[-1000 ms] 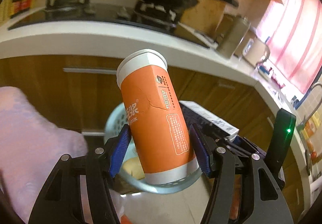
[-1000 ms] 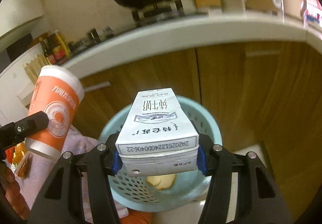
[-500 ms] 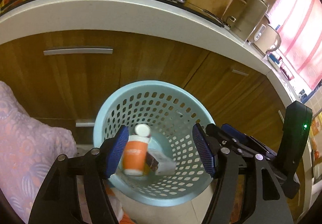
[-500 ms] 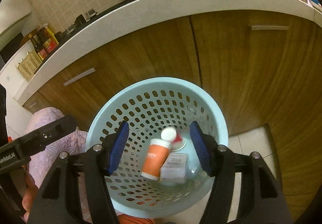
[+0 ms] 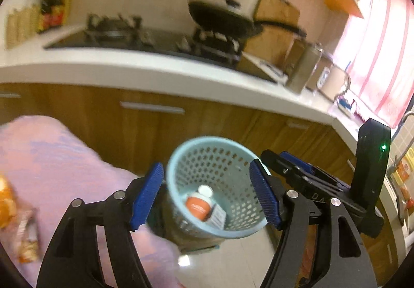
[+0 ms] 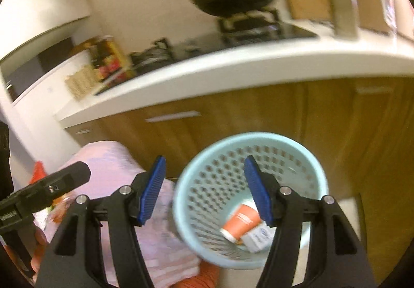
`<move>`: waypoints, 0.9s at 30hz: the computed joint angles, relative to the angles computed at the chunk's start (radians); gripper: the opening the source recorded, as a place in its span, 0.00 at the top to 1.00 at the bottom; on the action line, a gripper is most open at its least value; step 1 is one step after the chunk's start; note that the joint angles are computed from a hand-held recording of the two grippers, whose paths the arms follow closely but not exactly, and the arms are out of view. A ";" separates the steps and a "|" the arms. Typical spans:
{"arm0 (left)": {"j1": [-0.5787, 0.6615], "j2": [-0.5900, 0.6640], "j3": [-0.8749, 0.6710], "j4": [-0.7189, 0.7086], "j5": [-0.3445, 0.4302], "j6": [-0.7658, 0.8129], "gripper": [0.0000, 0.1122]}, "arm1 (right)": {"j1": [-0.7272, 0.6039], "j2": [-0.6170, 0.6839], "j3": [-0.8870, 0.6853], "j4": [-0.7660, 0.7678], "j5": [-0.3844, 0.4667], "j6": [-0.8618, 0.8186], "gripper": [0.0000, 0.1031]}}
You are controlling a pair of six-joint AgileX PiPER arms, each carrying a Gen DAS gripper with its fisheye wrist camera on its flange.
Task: Collect trash
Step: 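Carry cup and carton over the blue basket and open both tools, then grasp the white heart-print paper with the left tool while the right tool grasps the bread crust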
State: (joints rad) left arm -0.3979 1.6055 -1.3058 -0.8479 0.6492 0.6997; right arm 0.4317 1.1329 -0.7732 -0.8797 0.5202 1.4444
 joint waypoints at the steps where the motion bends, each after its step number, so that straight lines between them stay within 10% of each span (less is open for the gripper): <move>1: 0.024 -0.034 0.026 -0.019 0.000 0.022 0.40 | 0.040 0.019 -0.028 -0.027 0.019 0.024 0.42; 12: 0.626 -0.331 0.258 -0.198 0.185 0.312 0.34 | 0.362 0.323 -0.308 -0.140 0.019 0.056 0.42; 18: 0.957 -0.185 0.197 -0.160 0.275 0.412 0.33 | 0.406 0.553 -0.542 -0.027 -0.033 -0.126 0.42; 27: 1.030 0.162 0.004 -0.075 0.217 0.332 0.31 | 0.326 0.983 -1.126 0.524 0.045 -0.706 0.41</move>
State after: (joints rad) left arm 0.6320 1.7674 -1.3014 -0.9232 0.8659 1.0317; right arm 0.7576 2.1155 -1.8992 -0.3552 0.5648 0.7384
